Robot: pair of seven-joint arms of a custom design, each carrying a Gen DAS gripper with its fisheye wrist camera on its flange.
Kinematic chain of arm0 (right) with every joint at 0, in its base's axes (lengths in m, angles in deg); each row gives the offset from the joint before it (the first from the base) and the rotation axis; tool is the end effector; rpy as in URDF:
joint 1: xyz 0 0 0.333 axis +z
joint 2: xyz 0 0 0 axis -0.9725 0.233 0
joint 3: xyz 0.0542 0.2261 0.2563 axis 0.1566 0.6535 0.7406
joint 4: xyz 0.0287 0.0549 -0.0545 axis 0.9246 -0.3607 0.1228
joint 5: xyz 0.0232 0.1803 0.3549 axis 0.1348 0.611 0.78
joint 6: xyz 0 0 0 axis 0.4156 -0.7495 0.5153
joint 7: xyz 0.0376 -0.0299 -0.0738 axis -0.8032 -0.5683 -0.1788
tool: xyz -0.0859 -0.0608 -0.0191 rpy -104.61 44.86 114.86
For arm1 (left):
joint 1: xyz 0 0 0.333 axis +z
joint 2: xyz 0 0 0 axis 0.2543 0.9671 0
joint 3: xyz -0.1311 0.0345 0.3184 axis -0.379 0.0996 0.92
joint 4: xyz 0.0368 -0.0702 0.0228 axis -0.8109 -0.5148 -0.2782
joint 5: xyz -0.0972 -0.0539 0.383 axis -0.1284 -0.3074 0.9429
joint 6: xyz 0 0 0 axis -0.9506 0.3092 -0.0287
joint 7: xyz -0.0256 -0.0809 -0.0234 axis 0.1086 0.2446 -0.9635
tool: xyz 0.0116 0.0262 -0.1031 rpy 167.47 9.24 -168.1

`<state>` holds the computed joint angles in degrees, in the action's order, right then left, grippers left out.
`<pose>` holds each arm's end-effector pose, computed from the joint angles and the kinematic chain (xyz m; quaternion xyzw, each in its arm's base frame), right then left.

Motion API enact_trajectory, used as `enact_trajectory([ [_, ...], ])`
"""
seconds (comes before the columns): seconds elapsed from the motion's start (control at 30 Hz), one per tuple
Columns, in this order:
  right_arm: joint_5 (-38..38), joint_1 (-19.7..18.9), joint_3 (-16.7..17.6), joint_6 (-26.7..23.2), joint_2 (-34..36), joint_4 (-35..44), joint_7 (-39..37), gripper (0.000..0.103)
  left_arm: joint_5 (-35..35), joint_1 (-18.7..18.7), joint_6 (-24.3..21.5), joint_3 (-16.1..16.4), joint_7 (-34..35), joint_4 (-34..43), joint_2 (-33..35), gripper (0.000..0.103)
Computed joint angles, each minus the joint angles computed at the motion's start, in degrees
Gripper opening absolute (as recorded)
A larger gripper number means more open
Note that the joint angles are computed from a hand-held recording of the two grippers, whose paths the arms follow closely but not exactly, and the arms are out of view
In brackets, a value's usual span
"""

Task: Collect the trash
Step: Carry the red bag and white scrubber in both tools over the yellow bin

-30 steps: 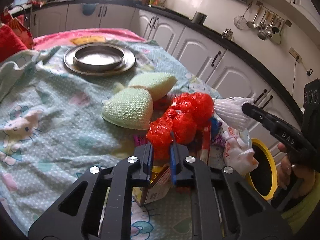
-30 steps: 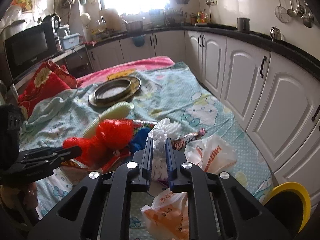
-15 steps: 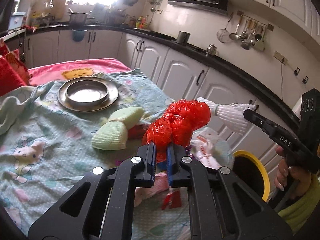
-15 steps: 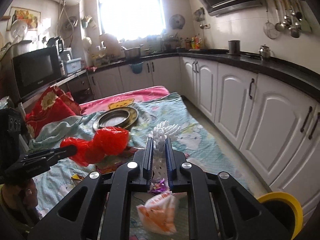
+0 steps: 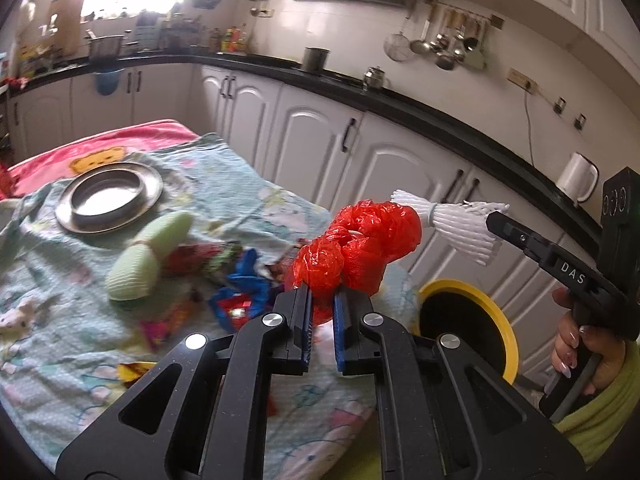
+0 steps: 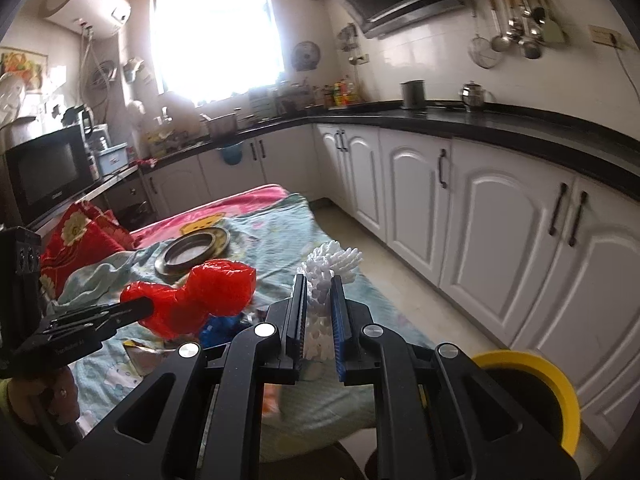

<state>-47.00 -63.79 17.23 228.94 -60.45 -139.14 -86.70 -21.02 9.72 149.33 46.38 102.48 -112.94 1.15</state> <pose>0.4017 0.2304 0.5239 -0.6095 0.5968 -0.2819 0.4392 0.4531 -0.0008 0.5126 -0.5194 0.7083 -0.4528 0.1535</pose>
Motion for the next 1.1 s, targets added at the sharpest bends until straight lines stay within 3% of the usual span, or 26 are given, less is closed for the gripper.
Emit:
enact_trajectory([
  [0.77, 22.30, -11.18, 0.19, 0.55, -18.67, -21.66, -17.66, 0.012, 6.02, -8.24, 2.51, -6.62, -3.19, -0.25, 3.41, 0.004],
  [1.1, 33.04, -10.89, -2.89, 0.85, -21.13, -27.81, -27.63, 0.012, 12.19, -11.45, 4.58, -9.11, -6.22, -0.88, 6.73, 0.004],
])
